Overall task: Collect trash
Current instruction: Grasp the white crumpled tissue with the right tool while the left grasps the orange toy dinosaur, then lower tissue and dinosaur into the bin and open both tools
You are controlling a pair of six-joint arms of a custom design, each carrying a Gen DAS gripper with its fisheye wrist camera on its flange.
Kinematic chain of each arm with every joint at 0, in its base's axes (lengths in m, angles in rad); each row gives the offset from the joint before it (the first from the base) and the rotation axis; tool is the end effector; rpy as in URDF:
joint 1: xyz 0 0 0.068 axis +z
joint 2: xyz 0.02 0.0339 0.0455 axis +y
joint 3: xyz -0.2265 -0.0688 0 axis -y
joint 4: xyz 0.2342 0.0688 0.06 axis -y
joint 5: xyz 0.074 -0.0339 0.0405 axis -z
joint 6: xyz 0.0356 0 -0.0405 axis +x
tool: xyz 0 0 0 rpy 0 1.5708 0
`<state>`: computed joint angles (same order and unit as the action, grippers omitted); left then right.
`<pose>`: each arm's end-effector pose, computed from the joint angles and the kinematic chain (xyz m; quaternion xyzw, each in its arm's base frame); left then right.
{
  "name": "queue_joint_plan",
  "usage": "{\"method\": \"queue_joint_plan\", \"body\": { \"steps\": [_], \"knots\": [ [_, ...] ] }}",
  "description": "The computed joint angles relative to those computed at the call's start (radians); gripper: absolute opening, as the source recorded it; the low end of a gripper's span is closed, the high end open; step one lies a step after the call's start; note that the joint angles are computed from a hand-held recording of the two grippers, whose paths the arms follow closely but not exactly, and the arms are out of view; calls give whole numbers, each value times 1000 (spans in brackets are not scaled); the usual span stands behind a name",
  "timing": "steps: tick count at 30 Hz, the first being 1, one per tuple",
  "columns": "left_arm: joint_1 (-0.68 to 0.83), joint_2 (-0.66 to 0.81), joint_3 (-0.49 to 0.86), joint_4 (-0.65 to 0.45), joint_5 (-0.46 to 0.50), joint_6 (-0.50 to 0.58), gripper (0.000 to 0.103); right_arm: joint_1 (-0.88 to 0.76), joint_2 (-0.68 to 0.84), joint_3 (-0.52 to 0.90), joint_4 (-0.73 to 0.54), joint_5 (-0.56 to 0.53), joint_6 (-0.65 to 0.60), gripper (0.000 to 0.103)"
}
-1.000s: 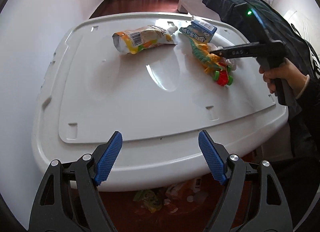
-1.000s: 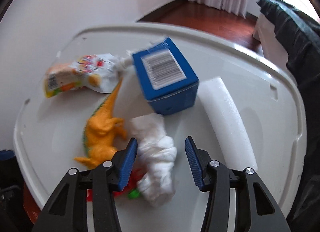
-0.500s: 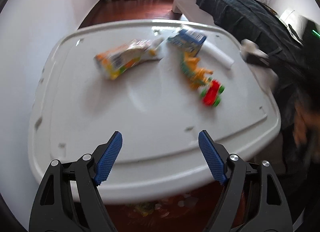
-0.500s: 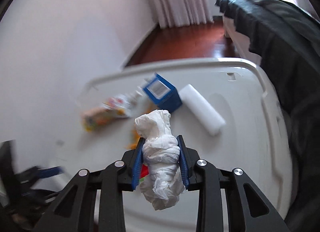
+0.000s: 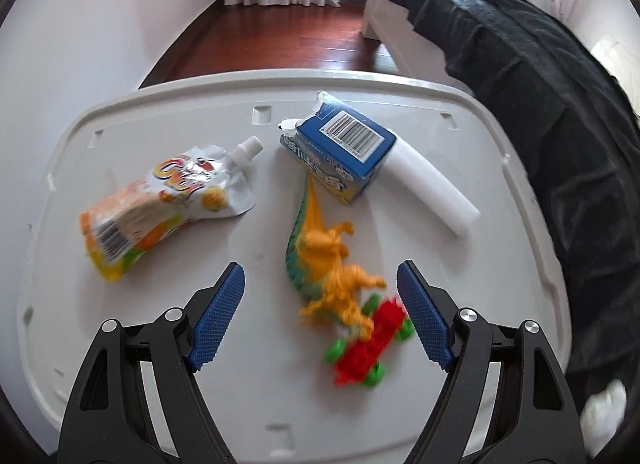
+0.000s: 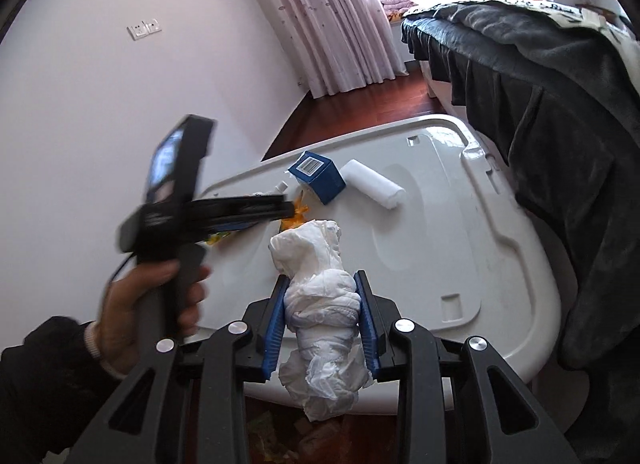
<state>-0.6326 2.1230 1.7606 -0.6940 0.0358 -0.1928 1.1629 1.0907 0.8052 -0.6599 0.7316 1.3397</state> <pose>0.3484 -0.2570 0.1840 0.2154 0.9427 -0.1179 0.2260 0.1074 0.1887 0.2245 0.1881 0.8754 0.1658 0.4134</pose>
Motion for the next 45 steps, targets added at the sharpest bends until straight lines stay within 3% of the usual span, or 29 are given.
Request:
{"method": "queue_joint_plan", "body": {
  "steps": [8, 11, 13, 14, 15, 18, 21, 26, 34, 38, 41, 43, 45],
  "knots": [
    [-20, 163, 113, 5, -28, -34, 77, 19, -56, -32, 42, 0, -27, 33],
    [-33, 146, 28, 103, -103, 9, 77, 0, -57, -38, 71, -25, -42, 33],
    [-35, 126, -25, 159, -135, 41, 69, -2, -45, -27, 71, -27, -48, 33],
    [-37, 111, -57, 192, -166, 64, 57, -3, -42, -24, 71, -28, -51, 33],
    [-37, 104, -73, 209, -189, 84, 54, -8, -39, -21, 75, -32, -56, 33],
    [9, 59, -135, 255, -95, 112, 54, -21, -23, -10, 77, -37, -63, 33],
    [43, 15, -179, 257, -69, 128, 54, -37, 8, 10, 80, -47, -71, 33],
    [97, -220, -379, 268, -43, 193, 54, -68, 86, 61, 107, -80, -106, 33],
    [230, -736, -738, 102, 24, 342, 54, -80, 290, 232, 173, -95, -211, 33],
    [421, -1058, -911, -92, 114, 519, 54, -41, 423, 350, 203, -84, -268, 33],
    [696, -1260, -993, -276, 254, 758, 54, 24, 526, 443, 171, -68, -252, 33],
    [892, -1344, -1045, -350, 331, 938, 54, 99, 604, 503, 148, -41, -204, 33],
    [1035, -1348, -1102, -352, 372, 1034, 54, 176, 683, 562, 114, -6, -127, 33]
  ]
}}
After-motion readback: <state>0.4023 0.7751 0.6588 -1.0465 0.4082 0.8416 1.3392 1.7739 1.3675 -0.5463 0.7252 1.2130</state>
